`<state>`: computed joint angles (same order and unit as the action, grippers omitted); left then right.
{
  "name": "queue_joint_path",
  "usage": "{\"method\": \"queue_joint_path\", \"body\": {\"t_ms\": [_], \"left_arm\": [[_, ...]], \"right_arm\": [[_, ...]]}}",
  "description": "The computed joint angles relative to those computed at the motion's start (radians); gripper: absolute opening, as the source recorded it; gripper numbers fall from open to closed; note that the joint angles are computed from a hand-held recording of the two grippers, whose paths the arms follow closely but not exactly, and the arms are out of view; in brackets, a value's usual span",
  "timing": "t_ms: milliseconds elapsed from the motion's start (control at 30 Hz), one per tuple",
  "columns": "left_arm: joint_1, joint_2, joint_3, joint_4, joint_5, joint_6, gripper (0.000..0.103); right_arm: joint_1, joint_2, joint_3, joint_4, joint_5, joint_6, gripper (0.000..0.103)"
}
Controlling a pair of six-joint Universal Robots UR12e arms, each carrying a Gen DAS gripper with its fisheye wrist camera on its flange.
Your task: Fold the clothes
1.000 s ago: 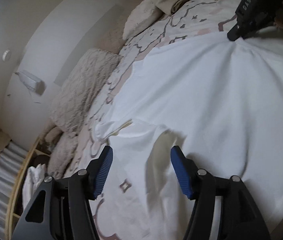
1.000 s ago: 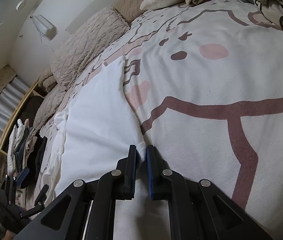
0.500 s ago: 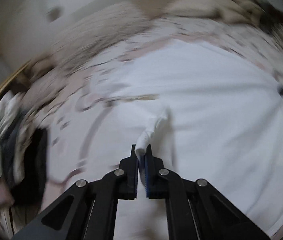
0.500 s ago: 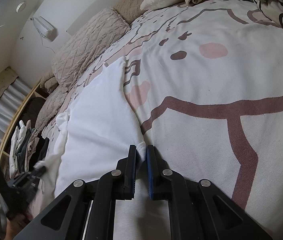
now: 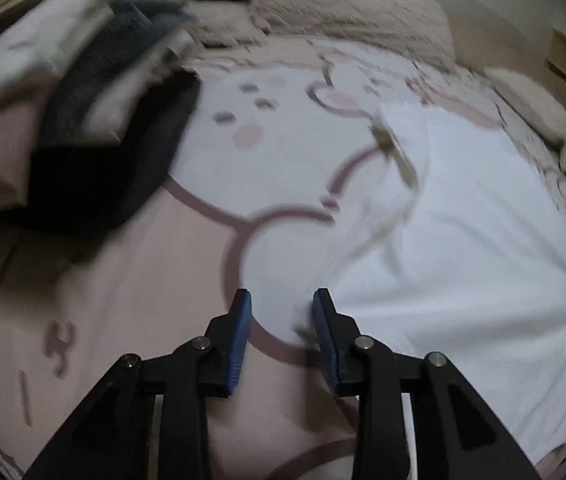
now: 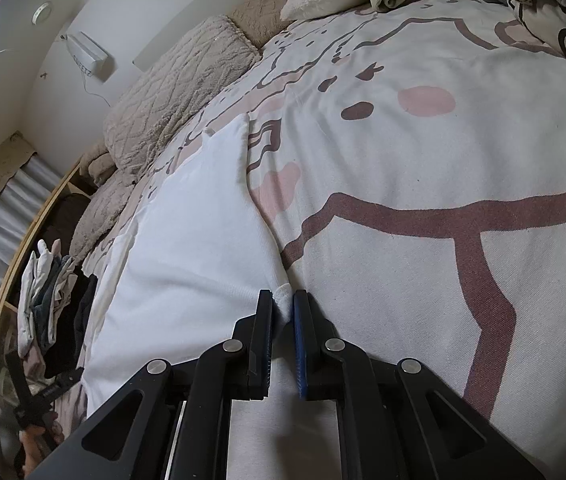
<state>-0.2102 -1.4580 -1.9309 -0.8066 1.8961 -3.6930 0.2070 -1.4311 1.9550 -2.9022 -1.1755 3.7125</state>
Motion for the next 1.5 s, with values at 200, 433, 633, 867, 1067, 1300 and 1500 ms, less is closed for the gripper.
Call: {"method": "queue_joint_path", "body": {"t_ms": [200,433,633,867,1067,1300,1500], "left_arm": [[0.058,-0.072,0.107,0.046,-0.185,0.149,0.047],[0.109,-0.256,0.298,-0.057,-0.327,0.160,0.047],[0.155,-0.332,0.368,-0.159,-0.460,0.139,0.046],[0.169,-0.314,0.358,-0.038,-0.509,0.189,0.008],[0.139,-0.316,0.381,0.009,-0.130,0.242,0.007],[0.163,-0.323,0.363,-0.050,-0.068,0.217,0.008],[0.198,-0.299,0.307,-0.021,-0.282,0.152,0.037]], "right_arm": [[0.000,0.002,0.001,-0.009,0.004,0.007,0.008],[0.002,0.003,0.002,-0.014,0.006,0.013,0.008],[-0.004,0.006,0.010,-0.038,0.025,0.028,0.008],[-0.009,0.009,0.016,-0.059,0.044,0.041,0.008],[-0.008,0.010,0.017,-0.063,0.044,0.043,0.008],[-0.005,0.008,0.010,-0.048,0.033,0.035,0.008],[-0.006,0.010,0.010,-0.055,0.038,0.041,0.008]]}}
